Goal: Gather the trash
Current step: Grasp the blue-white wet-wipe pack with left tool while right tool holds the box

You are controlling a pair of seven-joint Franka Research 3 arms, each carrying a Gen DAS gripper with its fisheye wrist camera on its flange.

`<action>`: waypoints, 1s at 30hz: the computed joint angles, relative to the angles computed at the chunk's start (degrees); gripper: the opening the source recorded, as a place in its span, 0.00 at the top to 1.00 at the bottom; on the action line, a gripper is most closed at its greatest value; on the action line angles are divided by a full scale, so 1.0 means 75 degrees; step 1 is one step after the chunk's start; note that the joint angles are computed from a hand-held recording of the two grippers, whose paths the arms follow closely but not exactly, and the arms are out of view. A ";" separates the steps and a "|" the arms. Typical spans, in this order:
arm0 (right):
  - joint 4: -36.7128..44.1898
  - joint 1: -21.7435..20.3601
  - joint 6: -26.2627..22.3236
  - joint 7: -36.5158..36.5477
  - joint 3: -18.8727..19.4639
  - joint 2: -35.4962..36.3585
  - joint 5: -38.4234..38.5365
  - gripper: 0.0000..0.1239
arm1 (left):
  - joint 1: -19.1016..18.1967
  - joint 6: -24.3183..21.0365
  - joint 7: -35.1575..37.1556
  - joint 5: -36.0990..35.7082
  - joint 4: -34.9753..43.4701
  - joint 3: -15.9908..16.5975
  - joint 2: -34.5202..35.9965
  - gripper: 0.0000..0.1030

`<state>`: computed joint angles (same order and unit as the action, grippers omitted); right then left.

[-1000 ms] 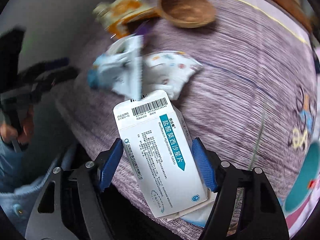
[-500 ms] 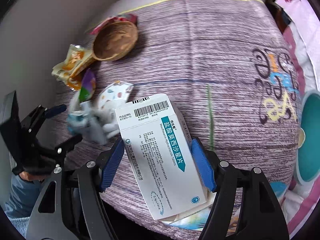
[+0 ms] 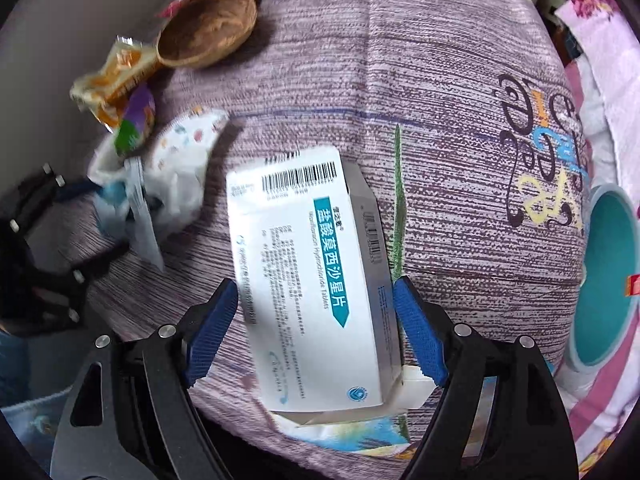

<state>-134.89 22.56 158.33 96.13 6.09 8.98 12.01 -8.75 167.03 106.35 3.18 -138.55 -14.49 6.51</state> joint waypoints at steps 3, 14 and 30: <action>-0.0220 -0.0175 0.0307 -0.0559 0.0199 -0.0184 0.0748 0.48 | -0.0031 0.0012 0.0011 0.0217 0.0005 0.0029 -0.0055 0.26; -0.1077 -0.0419 0.0982 -0.3377 0.0209 -0.1167 0.5201 0.51 | -0.0340 -0.0660 -0.0031 0.0397 0.0183 -0.0100 0.0103 0.41; -0.1303 -0.0170 0.1046 -0.5266 -0.0066 -0.1487 0.7685 0.51 | -0.0251 -0.1388 -0.0560 -0.0342 0.0078 0.0095 -0.0160 0.45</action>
<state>-144.66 21.29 166.18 56.63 5.60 -2.17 69.65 -10.63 156.62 102.14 0.62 -137.96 -13.78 5.30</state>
